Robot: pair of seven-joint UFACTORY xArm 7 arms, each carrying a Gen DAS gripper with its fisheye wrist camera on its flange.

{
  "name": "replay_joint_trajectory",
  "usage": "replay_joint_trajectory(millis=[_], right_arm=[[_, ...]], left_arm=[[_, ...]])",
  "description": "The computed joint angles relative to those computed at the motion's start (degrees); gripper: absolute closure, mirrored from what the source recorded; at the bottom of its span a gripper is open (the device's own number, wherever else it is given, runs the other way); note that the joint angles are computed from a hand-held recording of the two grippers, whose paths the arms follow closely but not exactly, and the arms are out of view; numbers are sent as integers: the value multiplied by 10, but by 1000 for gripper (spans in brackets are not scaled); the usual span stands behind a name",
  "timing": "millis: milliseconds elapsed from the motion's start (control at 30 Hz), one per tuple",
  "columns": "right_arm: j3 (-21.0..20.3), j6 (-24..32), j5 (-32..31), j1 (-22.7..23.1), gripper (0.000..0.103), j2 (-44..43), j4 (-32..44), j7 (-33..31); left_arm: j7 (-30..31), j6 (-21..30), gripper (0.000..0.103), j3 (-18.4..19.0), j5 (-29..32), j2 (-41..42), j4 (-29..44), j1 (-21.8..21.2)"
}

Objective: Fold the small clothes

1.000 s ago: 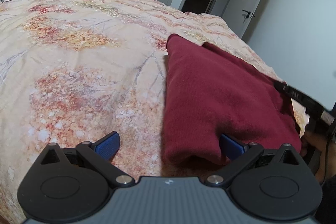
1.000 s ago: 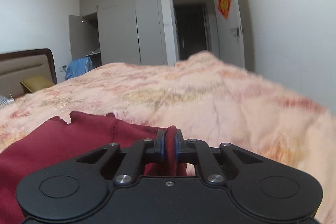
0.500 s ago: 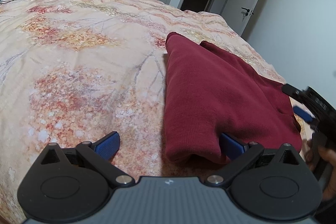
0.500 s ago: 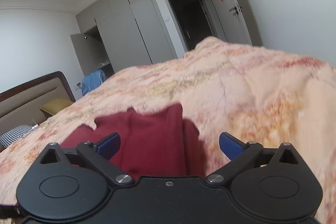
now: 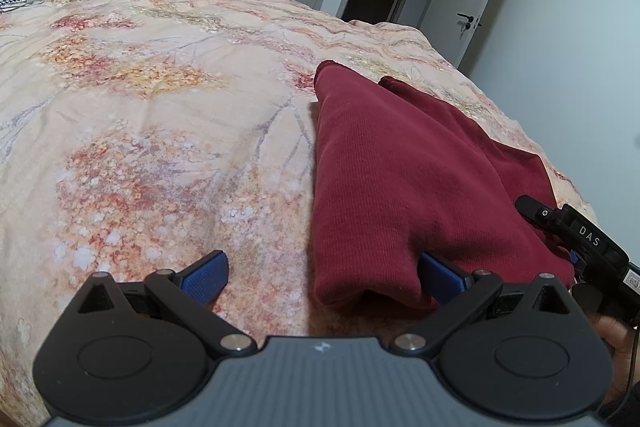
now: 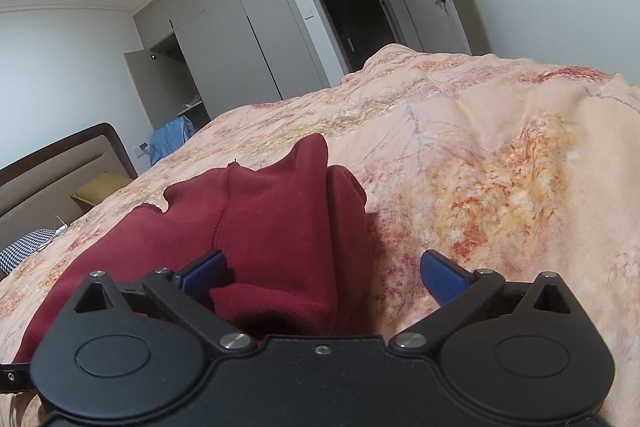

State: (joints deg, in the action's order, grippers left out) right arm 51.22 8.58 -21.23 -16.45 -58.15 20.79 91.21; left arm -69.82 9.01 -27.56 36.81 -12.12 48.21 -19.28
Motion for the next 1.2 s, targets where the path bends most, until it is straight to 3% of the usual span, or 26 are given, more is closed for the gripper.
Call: replay_joint_trajectory(millis=[400, 500, 567, 633, 767, 833, 900, 933, 967, 1067, 1133, 1200], right_arm=[[3, -8, 2, -1, 0, -10, -8, 4], [7, -7, 1, -3, 0, -13, -7, 4], [8, -16, 0, -5, 0, -16, -10, 5], [10, -47, 1, -10, 0, -27, -22, 8], [29, -108, 24, -26, 14, -65, -48, 19], [33, -124, 38, -29, 23, -70, -56, 19], [35, -130, 51, -32, 34, -69, -59, 17], [37, -131, 57, -32, 44, -69, -61, 17], [38, -134, 61, -32, 49, -69, -62, 16], [41, -132, 68, -33, 49, -70, -60, 8], [41, -130, 70, -32, 49, -67, -59, 3], [39, -133, 73, -31, 47, -64, -61, 0]], left_arm=[[16, -18, 0, -1, -6, -9, -14, 4], [31, -53, 0, 8, -30, -18, -27, 4], [16, -125, 0, -17, -26, -27, -45, 49], [5, -172, 0, -80, -28, -38, -49, 127], [50, -124, 0, -139, -27, -10, 7, 186], [40, -116, 0, -224, 5, 8, 40, 280], [20, -96, 0, -280, 54, 52, 78, 338], [-4, -84, 0, -300, 98, 82, 99, 357], [-7, -70, 0, -300, 122, 113, 117, 352], [34, -34, 0, -287, 126, 176, 149, 320], [80, -3, 0, -292, 92, 204, 162, 311], [67, -10, 0, -266, 95, 209, 160, 288]])
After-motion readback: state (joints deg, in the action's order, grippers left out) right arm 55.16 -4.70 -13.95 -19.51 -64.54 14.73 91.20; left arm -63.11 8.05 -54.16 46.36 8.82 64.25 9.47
